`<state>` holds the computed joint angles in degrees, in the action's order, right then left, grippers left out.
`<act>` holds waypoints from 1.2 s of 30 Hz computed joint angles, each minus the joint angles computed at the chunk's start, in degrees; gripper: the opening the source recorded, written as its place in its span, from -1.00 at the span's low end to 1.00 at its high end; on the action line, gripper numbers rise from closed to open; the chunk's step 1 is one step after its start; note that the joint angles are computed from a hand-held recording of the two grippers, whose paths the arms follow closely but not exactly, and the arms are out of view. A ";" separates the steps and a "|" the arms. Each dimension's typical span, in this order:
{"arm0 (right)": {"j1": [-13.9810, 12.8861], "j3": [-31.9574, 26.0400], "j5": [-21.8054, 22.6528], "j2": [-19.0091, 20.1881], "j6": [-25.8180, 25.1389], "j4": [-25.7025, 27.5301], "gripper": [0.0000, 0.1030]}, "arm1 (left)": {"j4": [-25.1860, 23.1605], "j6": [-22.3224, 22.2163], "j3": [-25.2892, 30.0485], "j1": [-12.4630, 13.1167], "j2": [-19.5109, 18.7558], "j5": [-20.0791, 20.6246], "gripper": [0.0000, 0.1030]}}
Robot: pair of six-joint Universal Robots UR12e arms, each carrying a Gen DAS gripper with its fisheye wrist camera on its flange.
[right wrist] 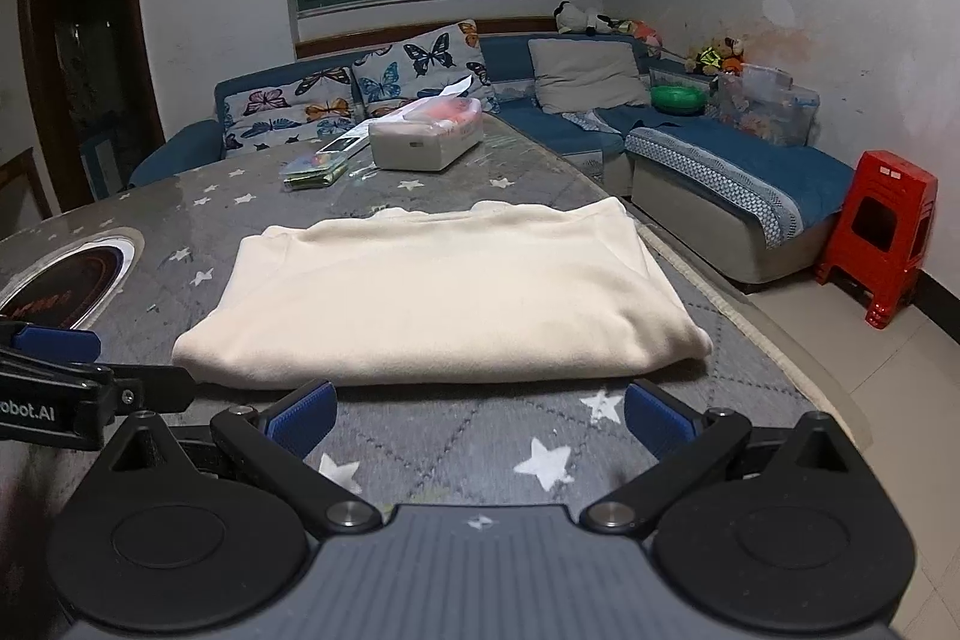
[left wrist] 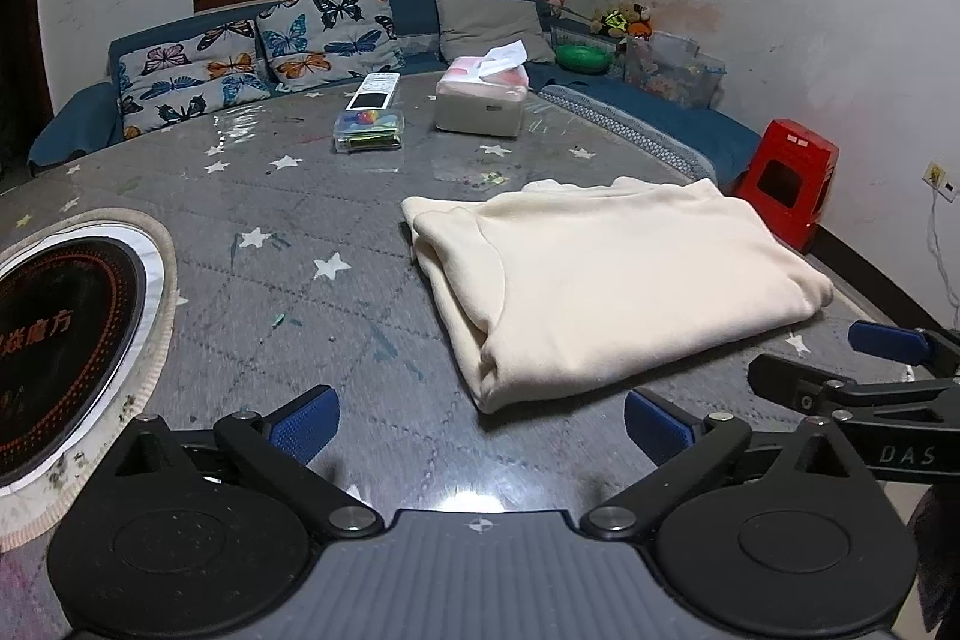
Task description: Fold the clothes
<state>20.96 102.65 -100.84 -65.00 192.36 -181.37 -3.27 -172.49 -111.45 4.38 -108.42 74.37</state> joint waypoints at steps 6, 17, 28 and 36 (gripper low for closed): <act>0.53 0.21 -0.60 -0.23 0.26 0.42 1.00 | 1.15 0.45 -1.13 0.22 0.65 0.06 1.00; 1.53 0.38 -2.63 -0.50 0.19 0.81 1.00 | 2.14 -0.03 -2.43 0.65 1.46 0.06 1.00; 1.83 0.77 -3.01 -0.78 0.73 0.50 1.00 | 2.63 0.02 -3.27 0.66 2.03 0.02 1.00; 1.99 1.15 -3.08 -1.07 0.88 -0.08 1.00 | 2.76 0.47 -3.88 0.55 2.44 -0.24 1.00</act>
<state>22.94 103.80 -103.92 -66.07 193.24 -181.44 -0.51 -172.02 -115.33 4.93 -105.98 74.13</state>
